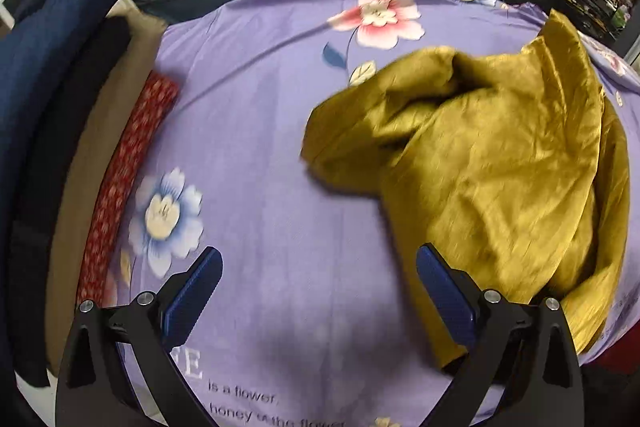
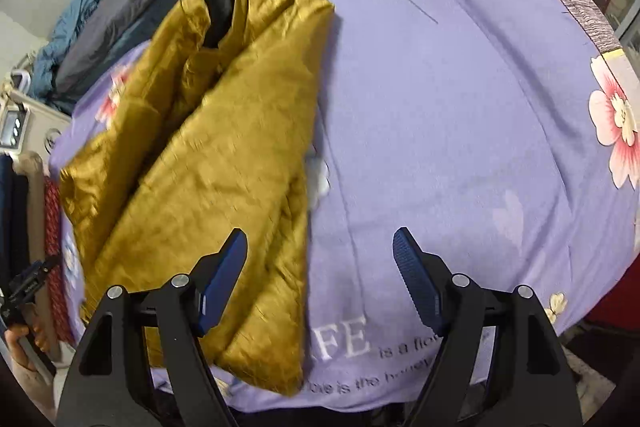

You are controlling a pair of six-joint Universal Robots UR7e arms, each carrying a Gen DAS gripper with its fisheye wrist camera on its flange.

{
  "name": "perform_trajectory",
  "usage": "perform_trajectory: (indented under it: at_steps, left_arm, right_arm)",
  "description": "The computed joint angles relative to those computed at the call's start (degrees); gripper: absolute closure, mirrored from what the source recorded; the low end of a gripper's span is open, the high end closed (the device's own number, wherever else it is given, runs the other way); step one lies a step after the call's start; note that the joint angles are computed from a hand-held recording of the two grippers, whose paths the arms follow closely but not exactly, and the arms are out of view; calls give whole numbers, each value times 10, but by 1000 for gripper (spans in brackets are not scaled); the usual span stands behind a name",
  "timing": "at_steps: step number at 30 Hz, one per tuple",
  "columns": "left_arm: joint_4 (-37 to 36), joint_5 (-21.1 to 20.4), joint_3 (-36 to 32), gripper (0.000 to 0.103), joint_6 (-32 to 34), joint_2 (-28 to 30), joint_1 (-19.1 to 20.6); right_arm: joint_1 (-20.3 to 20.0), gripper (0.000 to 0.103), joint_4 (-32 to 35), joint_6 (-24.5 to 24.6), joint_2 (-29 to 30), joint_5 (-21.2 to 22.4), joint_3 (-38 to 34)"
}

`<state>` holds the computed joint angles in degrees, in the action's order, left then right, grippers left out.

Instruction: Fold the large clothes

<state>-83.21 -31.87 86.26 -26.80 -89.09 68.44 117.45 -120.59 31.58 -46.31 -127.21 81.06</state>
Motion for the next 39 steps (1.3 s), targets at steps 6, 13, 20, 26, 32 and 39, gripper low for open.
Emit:
perform_trajectory:
  at_steps: [6, 13, 20, 26, 32, 39]
  left_arm:
    - [-9, -41, 60, 7, 37, -31, -29]
    - [-106, -62, 110, 7, 138, -8, -67]
    - [-66, -24, 91, 53, 122, 67, -43]
    - [-64, -31, 17, 94, 120, 72, -46]
    - [-130, -5, -161, 94, 171, 132, -28]
    - [-108, -46, -319, 98, 187, 211, -8]
  right_arm:
    - [4, 27, 0, 16, -5, 81, 24]
    - [22, 27, 12, -49, 39, 191, -29]
    - [9, 27, 6, -20, 92, 319, -66]
    - [14, 27, -11, 11, 114, 341, -80]
    - [22, 27, 22, 20, 151, 320, -124]
    - [28, 84, 51, 28, 196, 279, -166]
